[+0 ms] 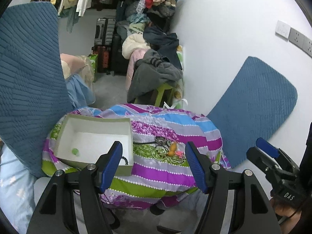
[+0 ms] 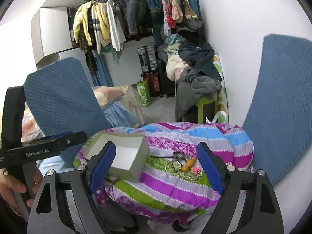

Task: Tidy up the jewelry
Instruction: 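Move both tools back to the remaining jewelry on the bedspread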

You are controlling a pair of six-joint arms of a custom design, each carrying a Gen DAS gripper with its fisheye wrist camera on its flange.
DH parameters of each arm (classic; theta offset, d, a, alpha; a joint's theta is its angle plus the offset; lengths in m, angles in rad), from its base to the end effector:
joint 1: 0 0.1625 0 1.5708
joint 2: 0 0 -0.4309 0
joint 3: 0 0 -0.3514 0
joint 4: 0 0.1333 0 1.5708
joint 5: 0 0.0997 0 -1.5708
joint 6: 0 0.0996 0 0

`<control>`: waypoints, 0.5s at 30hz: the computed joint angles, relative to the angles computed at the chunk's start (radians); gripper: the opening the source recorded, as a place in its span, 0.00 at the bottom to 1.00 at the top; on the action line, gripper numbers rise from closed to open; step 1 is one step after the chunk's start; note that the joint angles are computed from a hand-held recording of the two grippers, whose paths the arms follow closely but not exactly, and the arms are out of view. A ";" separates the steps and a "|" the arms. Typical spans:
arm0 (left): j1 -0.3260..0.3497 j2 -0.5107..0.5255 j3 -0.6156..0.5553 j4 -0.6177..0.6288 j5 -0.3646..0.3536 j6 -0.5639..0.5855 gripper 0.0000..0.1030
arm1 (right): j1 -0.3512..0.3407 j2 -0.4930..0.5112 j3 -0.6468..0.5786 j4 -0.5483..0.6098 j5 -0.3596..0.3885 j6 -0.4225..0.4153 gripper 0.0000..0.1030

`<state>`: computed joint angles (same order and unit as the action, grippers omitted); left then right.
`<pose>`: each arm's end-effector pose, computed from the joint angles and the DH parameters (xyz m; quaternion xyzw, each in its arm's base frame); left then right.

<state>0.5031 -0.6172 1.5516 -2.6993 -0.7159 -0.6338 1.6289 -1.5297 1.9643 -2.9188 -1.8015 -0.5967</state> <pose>-0.4871 -0.5060 0.0844 0.1557 0.8932 -0.3683 0.2058 0.1379 -0.4669 0.4648 0.2386 -0.8605 0.3948 0.2161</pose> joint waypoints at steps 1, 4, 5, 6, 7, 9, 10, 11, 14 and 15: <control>0.003 0.010 -0.002 -0.006 -0.006 0.005 0.65 | -0.015 -0.006 0.012 -0.005 0.004 0.001 0.79; 0.008 0.039 -0.013 -0.014 -0.020 0.017 0.65 | -0.048 -0.014 0.035 -0.021 0.020 -0.002 0.77; 0.012 0.049 -0.014 -0.025 -0.029 0.025 0.65 | -0.062 -0.015 0.044 -0.030 0.027 -0.009 0.76; 0.017 0.060 -0.018 -0.032 -0.040 0.031 0.65 | -0.073 -0.016 0.050 -0.036 0.033 -0.014 0.75; 0.021 0.068 -0.020 -0.039 -0.049 0.038 0.65 | -0.087 -0.015 0.059 -0.046 0.039 -0.020 0.72; 0.031 0.090 -0.025 -0.059 -0.065 0.055 0.64 | -0.118 -0.013 0.077 -0.067 0.056 -0.031 0.67; 0.039 0.102 -0.030 -0.065 -0.078 0.063 0.63 | -0.133 -0.010 0.085 -0.080 0.059 -0.035 0.64; 0.046 0.114 -0.035 -0.074 -0.091 0.072 0.63 | -0.146 -0.004 0.093 -0.091 0.061 -0.038 0.63; 0.065 0.147 -0.056 -0.075 -0.119 0.084 0.63 | -0.192 0.006 0.111 -0.117 0.086 -0.038 0.57; 0.073 0.159 -0.062 -0.083 -0.130 0.090 0.63 | -0.205 0.010 0.114 -0.122 0.092 -0.037 0.56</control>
<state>0.5766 -0.4584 1.4894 -2.7820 -0.8462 -0.5437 1.4242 -1.5198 2.0778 -3.0406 -1.7098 -0.6335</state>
